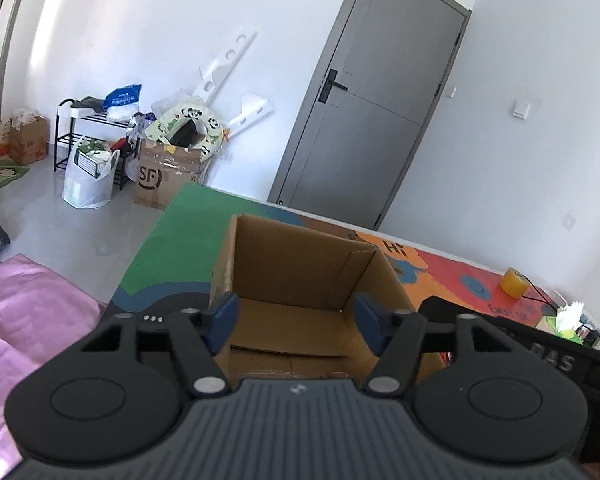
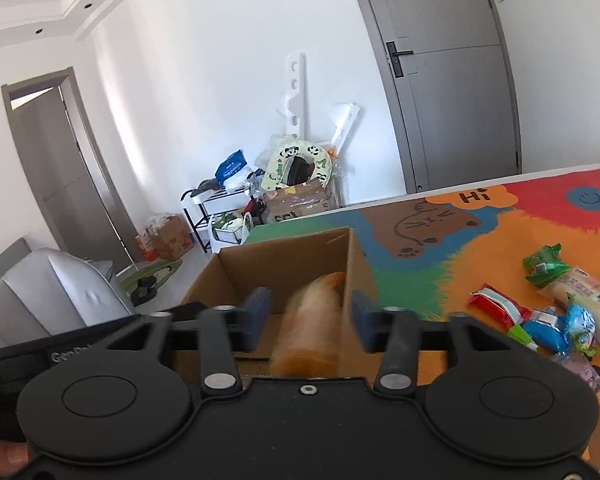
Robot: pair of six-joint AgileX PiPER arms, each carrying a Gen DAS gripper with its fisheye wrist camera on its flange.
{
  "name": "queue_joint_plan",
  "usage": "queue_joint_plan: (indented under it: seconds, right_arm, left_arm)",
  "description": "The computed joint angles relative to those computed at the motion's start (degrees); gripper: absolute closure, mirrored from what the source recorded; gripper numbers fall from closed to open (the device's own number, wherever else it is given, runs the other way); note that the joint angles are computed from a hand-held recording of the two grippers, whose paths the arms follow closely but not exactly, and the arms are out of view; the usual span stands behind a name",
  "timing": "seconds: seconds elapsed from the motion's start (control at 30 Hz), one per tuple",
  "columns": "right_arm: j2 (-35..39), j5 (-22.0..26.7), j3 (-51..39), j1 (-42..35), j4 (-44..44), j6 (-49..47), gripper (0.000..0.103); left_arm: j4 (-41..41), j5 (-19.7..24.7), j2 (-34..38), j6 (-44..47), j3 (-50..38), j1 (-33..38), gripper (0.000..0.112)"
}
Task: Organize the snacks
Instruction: 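Drop the snack stick and the cake into the cardboard box, opening both grippers, then move both grippers back over the remaining snack pile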
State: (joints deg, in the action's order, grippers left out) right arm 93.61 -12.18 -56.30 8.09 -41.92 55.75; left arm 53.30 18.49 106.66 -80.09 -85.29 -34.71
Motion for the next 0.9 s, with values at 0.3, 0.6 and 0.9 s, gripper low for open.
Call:
queue_joint_plan:
  seconds: [0.3,0.6,0.9]
  right_arm:
    - [-4.44,0.85,5.01,-2.29,13.37,-10.66,0.000]
    - [-8.08,-1.19,10.75,-7.45,11.80,-7.46,0.000]
    - [-12.50,-2.84,15.90,-12.38,11.37,-7.92,0.000]
  left_arm:
    - [7.18,6.47,0.27,-5.82,-1.89,-3.71,0.023]
    - [5.77,7.22,-0.11,-4.81,-2.08,-5.89,0.019]
    - [8.64,7.52,-0.22,-7.03,-2.55,-9.13,0.019]
